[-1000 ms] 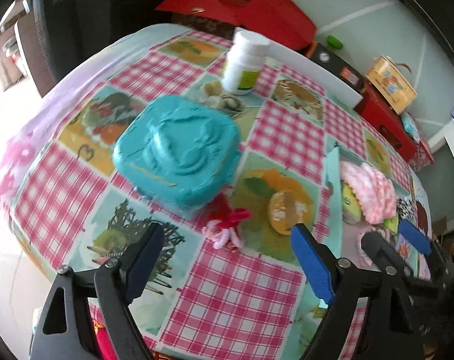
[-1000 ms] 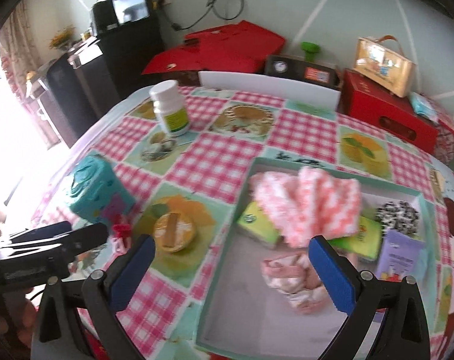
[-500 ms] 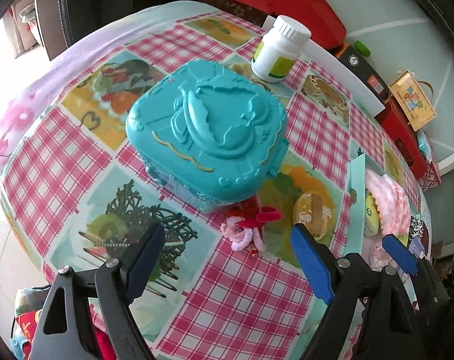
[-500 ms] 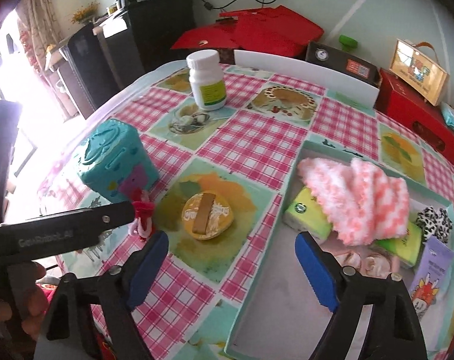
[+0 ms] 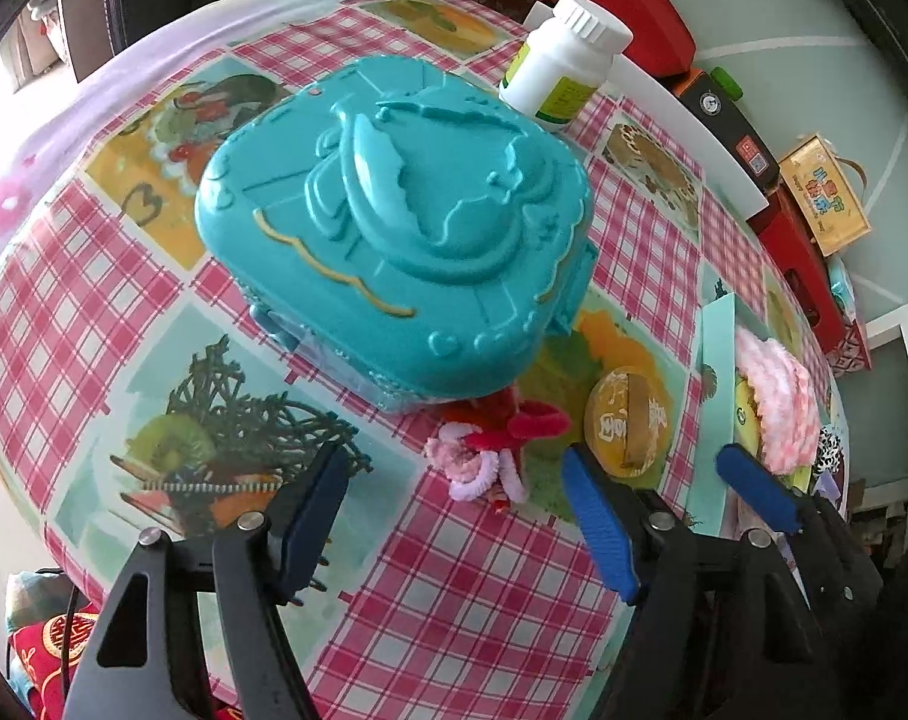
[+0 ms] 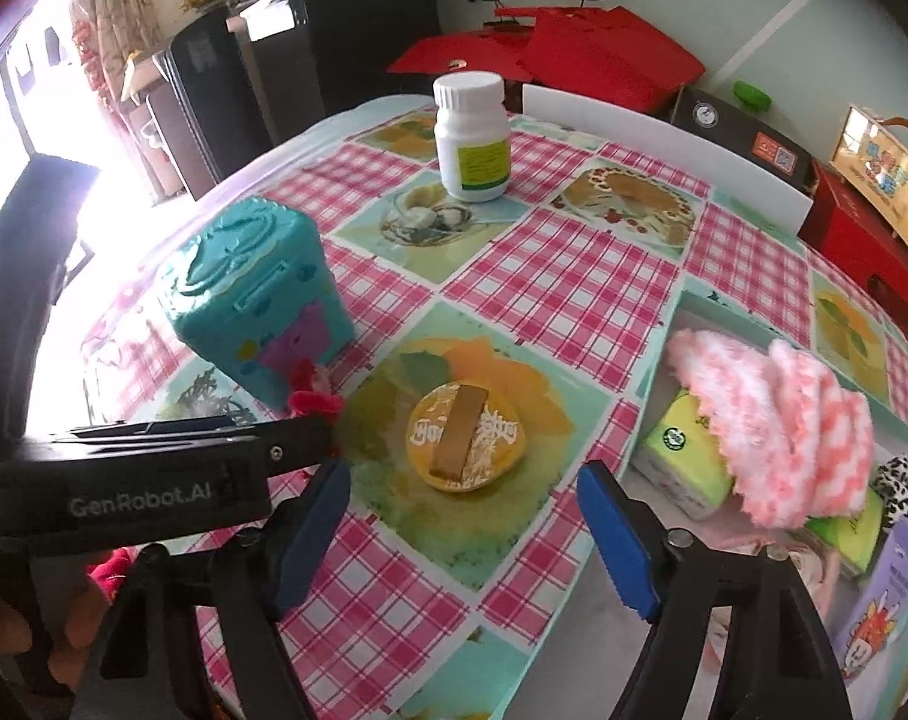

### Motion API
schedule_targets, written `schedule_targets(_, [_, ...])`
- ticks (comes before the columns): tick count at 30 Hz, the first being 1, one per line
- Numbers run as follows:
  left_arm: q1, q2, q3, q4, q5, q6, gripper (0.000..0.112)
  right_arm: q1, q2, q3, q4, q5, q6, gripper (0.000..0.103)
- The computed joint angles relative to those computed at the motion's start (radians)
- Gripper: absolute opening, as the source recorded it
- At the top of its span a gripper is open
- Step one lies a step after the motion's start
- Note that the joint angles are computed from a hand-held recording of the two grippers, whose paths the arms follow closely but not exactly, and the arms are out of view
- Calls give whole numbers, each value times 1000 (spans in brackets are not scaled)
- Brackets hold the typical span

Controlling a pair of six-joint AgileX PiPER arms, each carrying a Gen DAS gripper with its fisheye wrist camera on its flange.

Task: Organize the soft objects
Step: 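Grasp the red bow hair tie with the left gripper while the right gripper grasps the yellow cup, then carry the hair tie into the tray with the left gripper while the right gripper carries the cup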

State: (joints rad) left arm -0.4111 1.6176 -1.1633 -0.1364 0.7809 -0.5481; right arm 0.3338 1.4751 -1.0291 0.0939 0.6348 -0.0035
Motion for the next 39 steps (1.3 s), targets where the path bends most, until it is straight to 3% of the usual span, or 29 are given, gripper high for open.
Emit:
schedule_targets(17, [23,23,-1,-91,-31,111,56,13,99,-59,-28,3,-3,70])
schedule_targets(20, [25,26,-1,-110,-33,134,53,11,107,-63,-25,4,-6,64])
schedule_targets(28, [39,35,8,-199,-49,211,41,6,137,-78,-22,7,-4,64])
schedule_targets(30, [42,37,8,-212,-49,222,38,6,140,-78,-23,8,-2,59])
schedule_targets(39, [64,29,26,-261,-51,268,33,7,146,-80,-23,13,-8,55])
